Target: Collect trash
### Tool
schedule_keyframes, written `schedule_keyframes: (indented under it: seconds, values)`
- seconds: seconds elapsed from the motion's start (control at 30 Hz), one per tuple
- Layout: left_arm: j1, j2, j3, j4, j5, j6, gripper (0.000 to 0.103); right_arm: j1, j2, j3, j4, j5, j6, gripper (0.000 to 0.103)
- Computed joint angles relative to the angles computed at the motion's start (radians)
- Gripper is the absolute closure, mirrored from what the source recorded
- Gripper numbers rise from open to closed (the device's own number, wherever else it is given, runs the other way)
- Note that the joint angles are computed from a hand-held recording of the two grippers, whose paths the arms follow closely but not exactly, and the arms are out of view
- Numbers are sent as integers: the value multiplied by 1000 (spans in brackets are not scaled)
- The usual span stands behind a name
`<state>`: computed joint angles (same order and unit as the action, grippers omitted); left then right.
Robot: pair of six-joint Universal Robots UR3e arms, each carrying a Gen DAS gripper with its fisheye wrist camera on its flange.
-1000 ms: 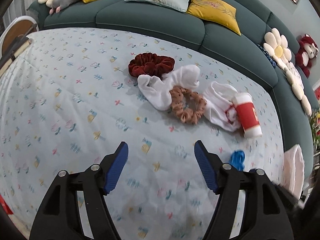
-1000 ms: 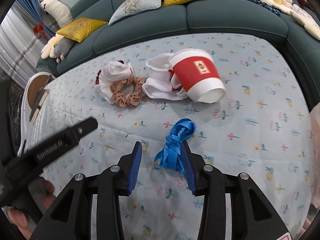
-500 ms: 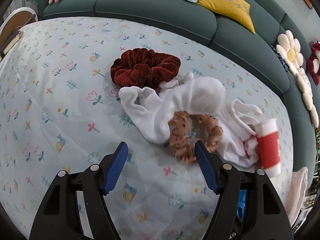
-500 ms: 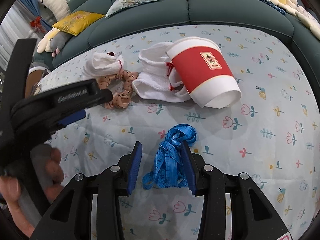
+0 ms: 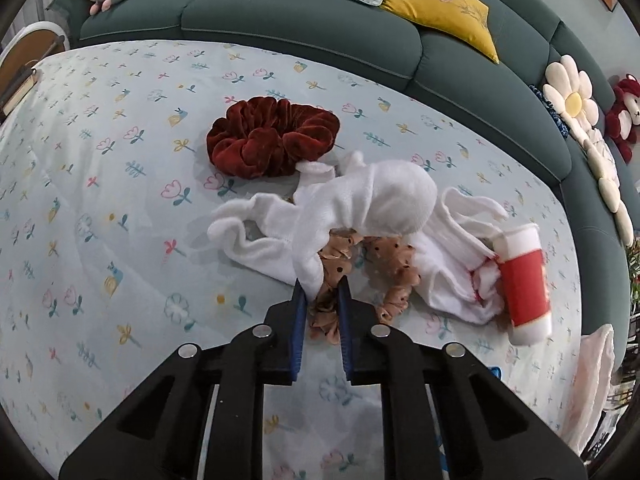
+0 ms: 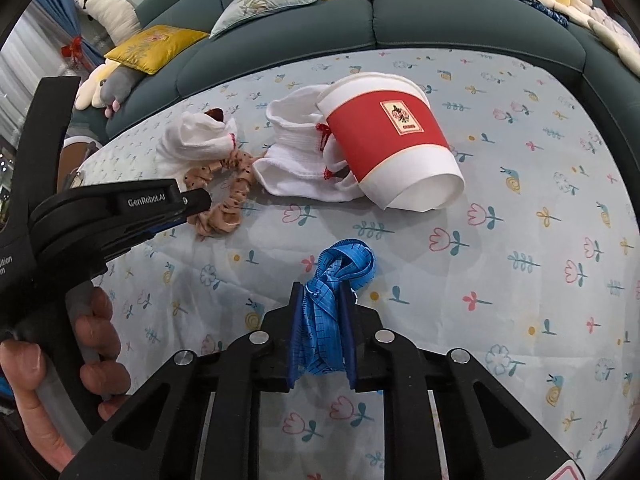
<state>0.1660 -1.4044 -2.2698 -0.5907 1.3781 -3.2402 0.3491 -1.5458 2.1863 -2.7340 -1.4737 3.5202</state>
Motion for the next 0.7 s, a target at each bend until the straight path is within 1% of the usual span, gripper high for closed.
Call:
schedule_keyframes:
  seconds: [0.1,0.23,0.4,0.6,0.7]
  values:
    - [-4,69,-11,-47,-1,-4,89,-6,-55,16,19,3,7,87]
    - [-46,138,1,-102,12,-27,89,-20,-137,39,52,5,10,87]
    - [-118,225,23,-181,27,-67,89,-75,-304,87,136,19,1,87]
    - [-258,283,72,-260,70,-135,89,-183,-552,152,283,60,-42,87]
    - [-319,297,96,-287,68,-175,89,-272,-714,171,414,99,-90,87]
